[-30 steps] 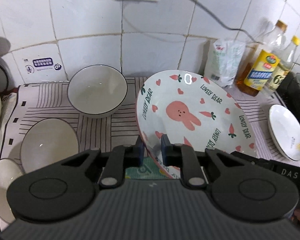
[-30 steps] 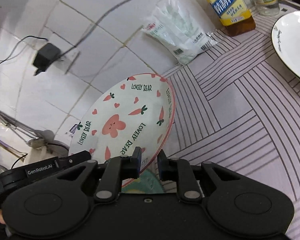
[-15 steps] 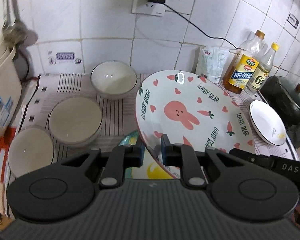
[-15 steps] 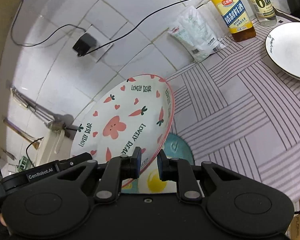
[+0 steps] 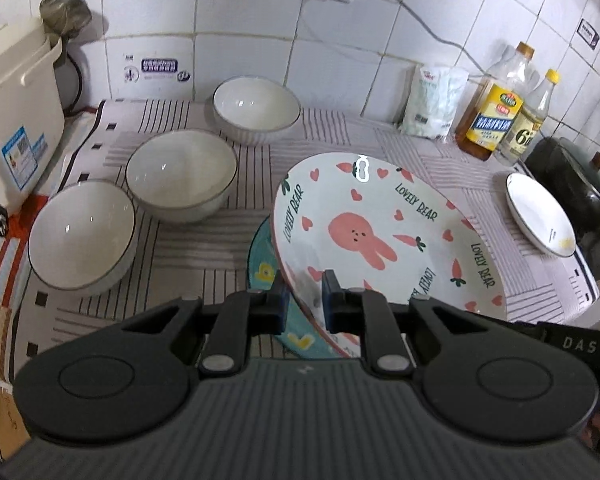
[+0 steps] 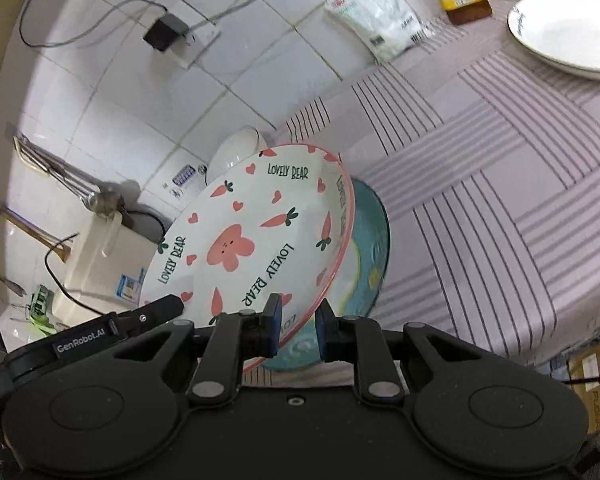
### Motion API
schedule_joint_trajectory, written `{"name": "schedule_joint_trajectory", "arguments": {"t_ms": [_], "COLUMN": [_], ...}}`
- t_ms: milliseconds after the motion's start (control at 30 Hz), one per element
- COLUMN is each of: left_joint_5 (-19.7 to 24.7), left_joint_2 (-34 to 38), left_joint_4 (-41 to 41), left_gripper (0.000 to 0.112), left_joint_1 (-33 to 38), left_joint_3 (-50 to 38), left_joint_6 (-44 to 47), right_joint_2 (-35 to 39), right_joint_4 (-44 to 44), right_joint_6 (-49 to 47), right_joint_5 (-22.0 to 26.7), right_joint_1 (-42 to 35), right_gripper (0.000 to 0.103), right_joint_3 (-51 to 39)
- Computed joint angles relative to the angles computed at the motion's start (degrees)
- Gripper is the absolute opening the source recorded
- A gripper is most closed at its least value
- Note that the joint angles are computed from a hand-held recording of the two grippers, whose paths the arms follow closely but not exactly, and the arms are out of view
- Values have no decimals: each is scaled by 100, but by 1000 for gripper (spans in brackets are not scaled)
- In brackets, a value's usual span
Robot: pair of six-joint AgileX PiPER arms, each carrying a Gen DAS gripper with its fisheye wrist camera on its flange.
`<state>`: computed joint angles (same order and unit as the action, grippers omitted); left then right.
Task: Organize plates and bowls
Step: 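Carry the pink bunny plate with both grippers over the blue plate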
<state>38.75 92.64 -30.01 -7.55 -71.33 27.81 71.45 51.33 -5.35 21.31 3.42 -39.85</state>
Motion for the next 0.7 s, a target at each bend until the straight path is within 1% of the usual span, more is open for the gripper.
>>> {"name": "schedule_joint_trajectory", "arguments": {"t_ms": [200, 267, 433, 467, 533, 567, 633, 700], "left_joint_5": [-103, -195, -109, -143, -242, -236, -161, 13], "left_joint_2": [122, 149, 360, 386, 443, 486, 589, 680], "left_joint_4": [-55, -2, -9, 15, 102, 147, 231, 220], "left_gripper": [15, 15, 15, 15, 15, 15, 15, 15], "left_joint_1": [74, 29, 45, 28, -60, -92, -103, -49], "left_joint_3": [269, 356, 301, 304, 279, 229, 70, -63], "left_joint_6": [54, 72, 50, 30, 15, -12, -134, -201], "right_joint_2": [173, 245, 375, 433, 647, 728, 841, 888], "right_joint_4": [-188, -475, -643, -825, -1665, -1909, -1898, -2202], "right_joint_6": [304, 588, 821, 958, 1602, 1794, 1789, 2075], "right_joint_5": [-98, -101, -45, -28, 139, 210, 361, 476], "right_joint_1": [176, 242, 184, 204, 271, 281, 204, 238], "right_gripper": [23, 23, 24, 24, 24, 24, 24, 24], "right_joint_3": [85, 44, -28, -93, -419, -544, -716, -875]}}
